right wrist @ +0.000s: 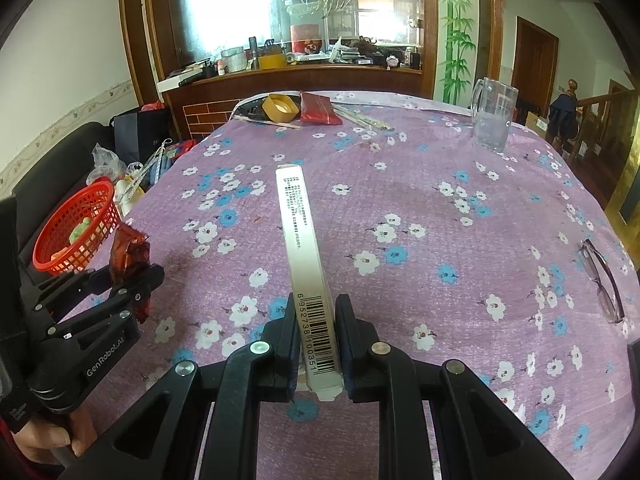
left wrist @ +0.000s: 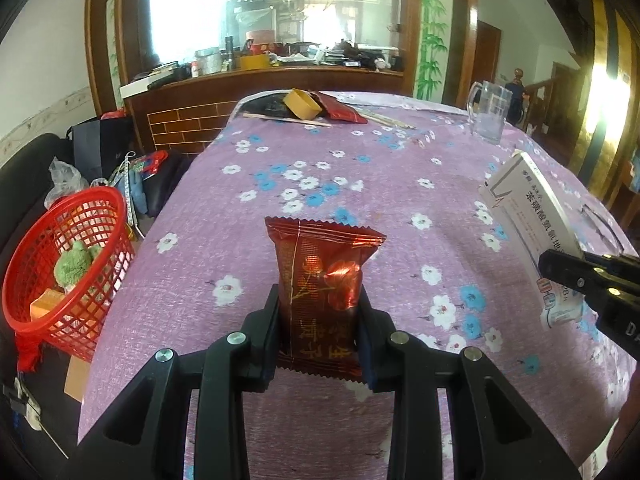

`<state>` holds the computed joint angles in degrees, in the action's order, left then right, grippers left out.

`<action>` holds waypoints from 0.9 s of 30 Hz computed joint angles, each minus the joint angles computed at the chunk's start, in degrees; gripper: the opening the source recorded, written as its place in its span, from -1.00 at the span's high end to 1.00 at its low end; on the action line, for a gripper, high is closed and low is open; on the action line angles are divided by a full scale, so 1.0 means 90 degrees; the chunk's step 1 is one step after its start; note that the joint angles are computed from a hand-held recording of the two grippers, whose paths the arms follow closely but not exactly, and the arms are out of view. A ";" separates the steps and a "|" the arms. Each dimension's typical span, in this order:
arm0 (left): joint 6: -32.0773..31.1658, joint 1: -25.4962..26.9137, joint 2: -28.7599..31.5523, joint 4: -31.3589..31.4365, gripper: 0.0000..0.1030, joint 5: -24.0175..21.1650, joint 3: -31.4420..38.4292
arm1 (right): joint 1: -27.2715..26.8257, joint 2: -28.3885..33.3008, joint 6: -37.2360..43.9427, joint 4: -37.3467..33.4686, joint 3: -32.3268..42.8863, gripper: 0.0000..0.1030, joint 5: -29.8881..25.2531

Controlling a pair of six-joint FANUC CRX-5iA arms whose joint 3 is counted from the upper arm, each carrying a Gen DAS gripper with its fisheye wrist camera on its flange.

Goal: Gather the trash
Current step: 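Lift the held snack packet and medicine box off the table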

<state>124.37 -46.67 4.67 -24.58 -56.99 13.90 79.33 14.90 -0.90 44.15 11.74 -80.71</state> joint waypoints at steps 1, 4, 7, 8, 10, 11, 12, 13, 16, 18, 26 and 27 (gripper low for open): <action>0.0062 -0.0022 -0.0030 -0.0108 0.40 -0.0030 -0.0013 | -0.0017 0.0014 -0.0045 0.0046 -0.0015 0.64 0.0028; 0.0091 0.0031 -0.0117 -0.0136 0.40 -0.0006 -0.0095 | -0.0086 0.0030 -0.0205 0.0061 -0.0069 0.64 0.0127; 0.0143 0.0053 -0.0177 -0.0171 0.40 -0.0015 -0.0153 | -0.0145 0.0043 -0.0272 0.0020 -0.0095 0.64 0.0230; 0.0165 0.0062 -0.0193 -0.0181 0.40 -0.0010 -0.0170 | -0.0164 0.0059 -0.0250 -0.0006 -0.0080 0.64 0.0265; 0.0184 0.0084 -0.0232 -0.0188 0.39 0.0000 -0.0207 | -0.0183 0.0107 -0.0220 -0.0032 -0.0034 0.64 0.0294; 0.0188 0.0102 -0.0254 -0.0179 0.40 0.0011 -0.0231 | -0.0183 0.0131 -0.0211 -0.0031 -0.0021 0.64 0.0312; 0.0193 0.0122 -0.0271 -0.0171 0.40 0.0025 -0.0249 | -0.0192 0.0161 -0.0193 -0.0037 0.0004 0.64 0.0329; 0.0196 0.0133 -0.0301 -0.0172 0.40 0.0034 -0.0280 | -0.0199 0.0179 -0.0198 -0.0035 0.0010 0.64 0.0356; 0.0205 0.0157 -0.0343 -0.0165 0.40 0.0057 -0.0330 | -0.0232 0.0232 -0.0199 -0.0069 0.0044 0.64 0.0459; 0.0203 0.0182 -0.0367 -0.0151 0.39 0.0072 -0.0359 | -0.0245 0.0299 -0.0173 -0.0089 0.0105 0.64 0.0486; 0.0252 0.0259 -0.0490 -0.0136 0.39 0.0108 -0.0489 | -0.0258 0.0526 0.0079 -0.0113 0.0394 0.64 0.0515; 0.0261 0.0265 -0.0506 -0.0145 0.39 0.0109 -0.0503 | -0.0263 0.0552 0.0105 -0.0108 0.0422 0.64 0.0517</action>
<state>126.72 -44.28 0.12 -25.89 -56.01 9.38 76.97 19.86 0.04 43.18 15.54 -76.06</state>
